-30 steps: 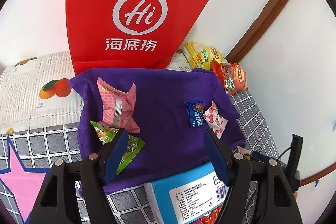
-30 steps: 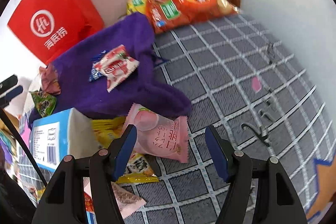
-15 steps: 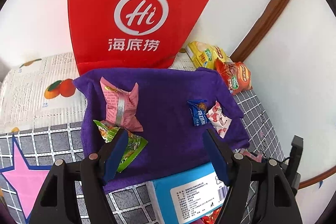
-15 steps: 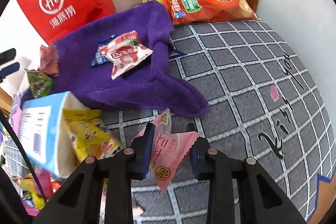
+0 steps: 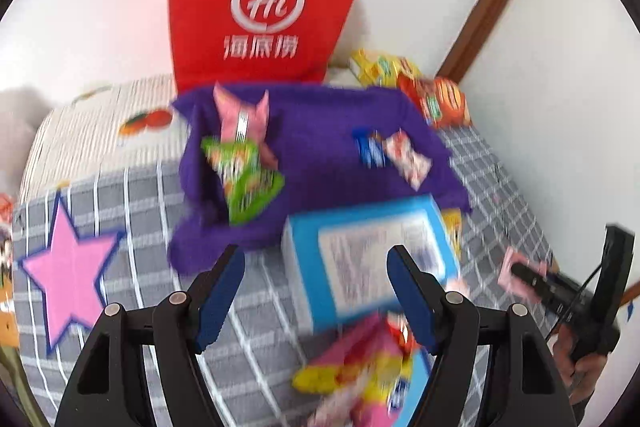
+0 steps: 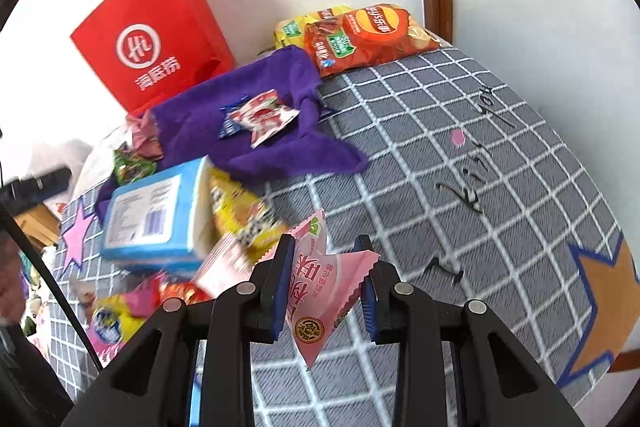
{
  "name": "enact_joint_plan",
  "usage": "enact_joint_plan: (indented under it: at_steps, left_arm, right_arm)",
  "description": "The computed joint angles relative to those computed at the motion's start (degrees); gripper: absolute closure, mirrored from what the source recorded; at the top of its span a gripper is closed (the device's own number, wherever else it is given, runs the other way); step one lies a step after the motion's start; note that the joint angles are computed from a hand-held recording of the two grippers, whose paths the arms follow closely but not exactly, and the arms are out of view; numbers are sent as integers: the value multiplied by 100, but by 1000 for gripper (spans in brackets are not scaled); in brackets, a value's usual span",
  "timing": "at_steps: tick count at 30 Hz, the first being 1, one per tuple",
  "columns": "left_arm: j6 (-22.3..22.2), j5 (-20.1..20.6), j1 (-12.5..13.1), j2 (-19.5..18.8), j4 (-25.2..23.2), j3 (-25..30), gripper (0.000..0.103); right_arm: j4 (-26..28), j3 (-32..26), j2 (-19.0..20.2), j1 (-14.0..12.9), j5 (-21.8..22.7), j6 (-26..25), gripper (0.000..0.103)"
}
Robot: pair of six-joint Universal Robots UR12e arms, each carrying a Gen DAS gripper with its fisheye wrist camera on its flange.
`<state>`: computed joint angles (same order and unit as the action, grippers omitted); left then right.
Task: Organize snacks
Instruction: 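Grasp the pink packet with the right tool while the left tool grasps the stick packet, then carry the peach packet with the right tool while the left tool carries the stick packet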
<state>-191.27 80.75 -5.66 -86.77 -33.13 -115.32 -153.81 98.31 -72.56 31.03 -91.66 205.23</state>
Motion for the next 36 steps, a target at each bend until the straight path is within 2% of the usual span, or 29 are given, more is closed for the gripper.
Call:
enact_joint_plan:
  at_steps: [9,13,16,18,22,24,26,30,32,35,36]
  left_arm:
    - [74,-221,-10,630,-121,-807,33]
    - [140,-306,4,840,-11,-1075,33]
    - [179,-261,-18,891,-70,-1164,42]
    - [233,-205,-42,878,-113,-1182,43]
    - [337,-120,-100,827,-139,-1213,51]
    - [415,-138,-121,789,-104,-1225,53]
    - [533,-105,-162,731,-61,-1208,53]
    - [660,46,-252,599,-4,-1146,53]
    - [724,43,-268,535,3,-1108,57]
    - [787,121,-318,459,63,-1072,62]
    - [792,91,-313,447,81,-1071,67]
  right_arm:
    - [-184,341,-109,247,314,-81,72]
    - [-176,383,-55,363,406,-135,72]
    - [-123,395,-7,442,329,-178,72]
    - [-97,405,12,457,325,-172,72]
    - [-83,450,-5,490,219,-182,70]
    - [-100,497,-54,494,192,-232,62]
    - [-145,559,-116,499,152,-263,46]
    - [-345,678,-233,505,148,-342,40]
    - [-401,708,-273,501,241,-389,38]
    - [-399,678,-273,571,59,-534,35]
    - [-372,655,-258,605,-35,-596,34]
